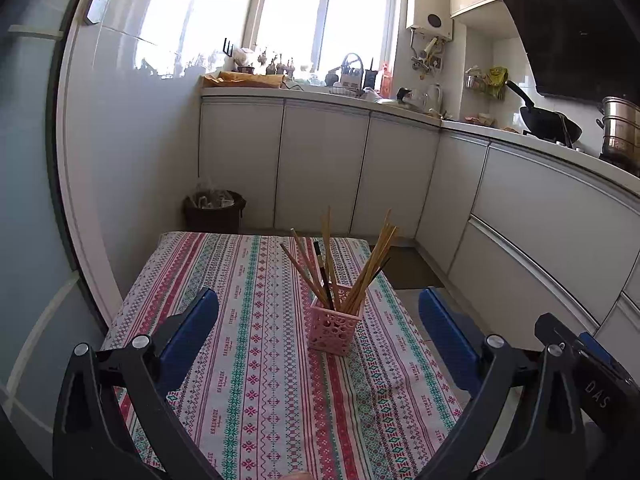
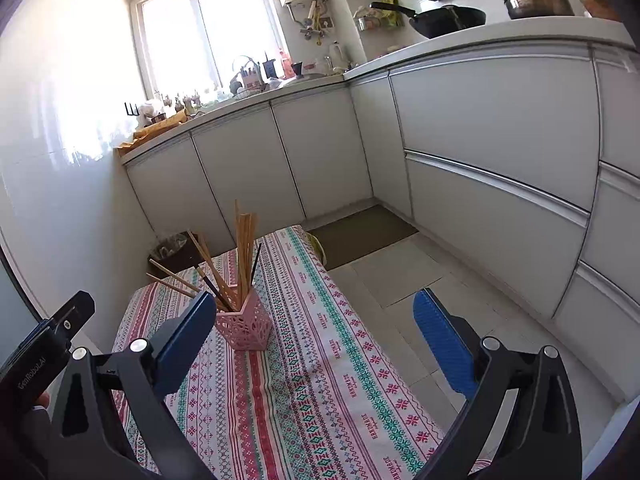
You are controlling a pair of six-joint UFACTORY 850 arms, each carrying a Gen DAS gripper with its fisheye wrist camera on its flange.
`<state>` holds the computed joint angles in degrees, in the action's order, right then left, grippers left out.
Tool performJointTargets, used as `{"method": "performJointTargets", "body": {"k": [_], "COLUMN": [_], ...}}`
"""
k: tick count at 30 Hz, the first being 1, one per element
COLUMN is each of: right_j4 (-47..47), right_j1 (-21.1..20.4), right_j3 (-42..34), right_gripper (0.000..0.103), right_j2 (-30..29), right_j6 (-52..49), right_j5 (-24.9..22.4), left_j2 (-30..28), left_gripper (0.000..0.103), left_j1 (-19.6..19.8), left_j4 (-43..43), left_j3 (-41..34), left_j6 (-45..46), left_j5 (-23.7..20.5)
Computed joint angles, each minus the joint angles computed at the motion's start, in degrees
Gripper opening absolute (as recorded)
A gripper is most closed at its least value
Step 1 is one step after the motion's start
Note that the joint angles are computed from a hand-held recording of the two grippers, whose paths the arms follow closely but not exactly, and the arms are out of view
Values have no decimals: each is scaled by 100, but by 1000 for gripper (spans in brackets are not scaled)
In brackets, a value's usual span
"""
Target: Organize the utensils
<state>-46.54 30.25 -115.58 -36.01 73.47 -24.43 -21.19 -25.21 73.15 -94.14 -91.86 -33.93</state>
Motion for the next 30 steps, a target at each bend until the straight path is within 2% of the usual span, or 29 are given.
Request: {"method": "performJointTargets", "body": {"k": [19, 30], "right_j4": [-938, -865], "right_j1": [-66, -89], "right_j3": [358, 402], "right_gripper": [96, 96], "right_j2": [226, 244], "right_j6": [1129, 1138], "right_j5": [72, 87], "left_j2": [-192, -204], "left_gripper": [96, 96], "left_j1": [-68, -64], "left_j4": [-22, -2], "left_j3": [-260, -274], "left_j6": [138, 89], "left_j5": [96, 83]}}
